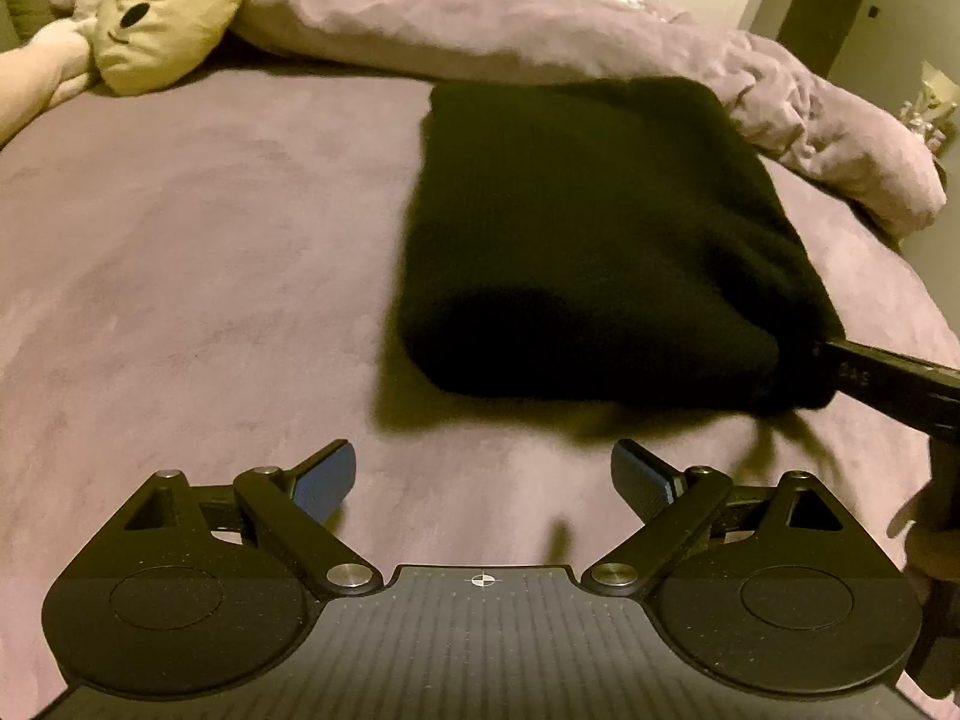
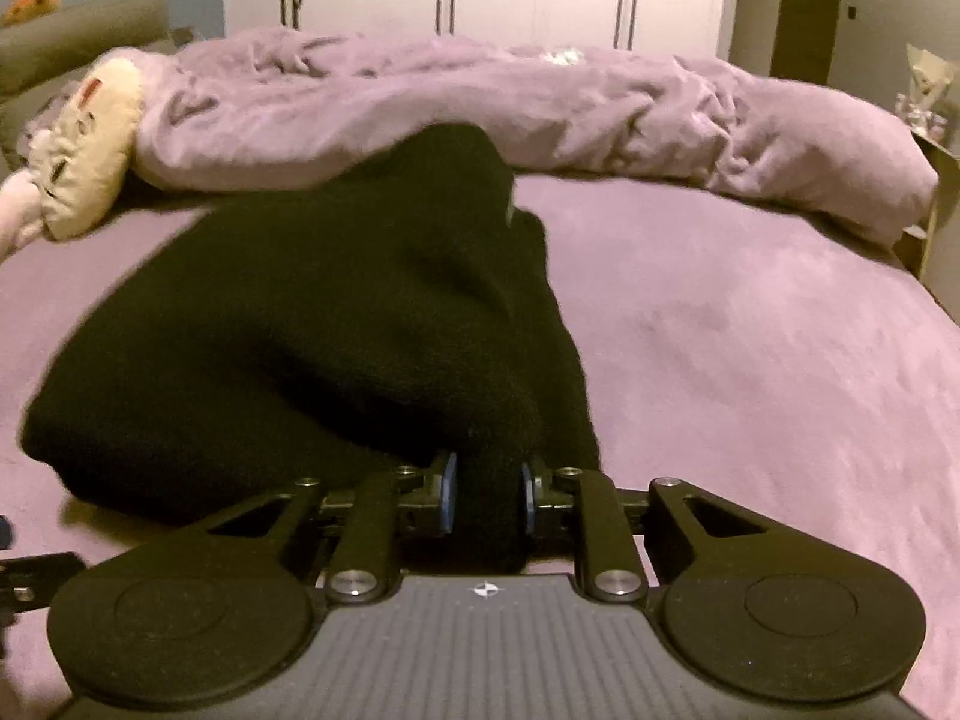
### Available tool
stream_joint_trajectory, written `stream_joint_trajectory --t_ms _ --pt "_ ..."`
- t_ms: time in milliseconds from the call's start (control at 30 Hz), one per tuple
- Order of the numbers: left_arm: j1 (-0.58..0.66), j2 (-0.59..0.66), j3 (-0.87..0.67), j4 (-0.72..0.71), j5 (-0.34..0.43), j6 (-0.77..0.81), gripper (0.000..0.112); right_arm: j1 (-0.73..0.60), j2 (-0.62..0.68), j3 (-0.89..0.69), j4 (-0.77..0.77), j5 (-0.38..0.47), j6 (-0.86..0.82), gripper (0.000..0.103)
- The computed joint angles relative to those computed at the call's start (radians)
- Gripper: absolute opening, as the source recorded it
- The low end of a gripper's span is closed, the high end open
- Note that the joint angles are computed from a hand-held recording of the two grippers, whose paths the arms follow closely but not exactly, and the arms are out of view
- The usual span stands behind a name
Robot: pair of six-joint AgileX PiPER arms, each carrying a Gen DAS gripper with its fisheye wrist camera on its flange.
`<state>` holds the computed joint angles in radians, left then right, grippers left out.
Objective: Fold small clothes
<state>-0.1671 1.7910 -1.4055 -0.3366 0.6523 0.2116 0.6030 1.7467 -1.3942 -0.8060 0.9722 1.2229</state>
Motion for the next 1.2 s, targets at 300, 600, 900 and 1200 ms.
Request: stream_joint_trajectory --t_ms 300,600,900,1200 --pt "0.023 -0.042 0.07 0.023 0.005 0.023 0.096 -0.062 -0.031 0.016 0.099 -0.05 -0.044 0.032" --pt "0.055 0.035 -0.116 0.052 -0.027 -0.042 0.096 -0.245 -0.163 0.022 0.302 -0.329 -0.169 0.067" --pt "-0.046 0.369 -0.626 0.279 0.022 -0.295 0.099 -0.399 0.243 -0.443 0.622 -0.27 -0.539 0.065" --pt "-0.113 0.424 -0.611 0.495 -0.111 -0.532 0.101 -0.352 0.438 -0.709 0.413 -0.106 -0.61 0.029"
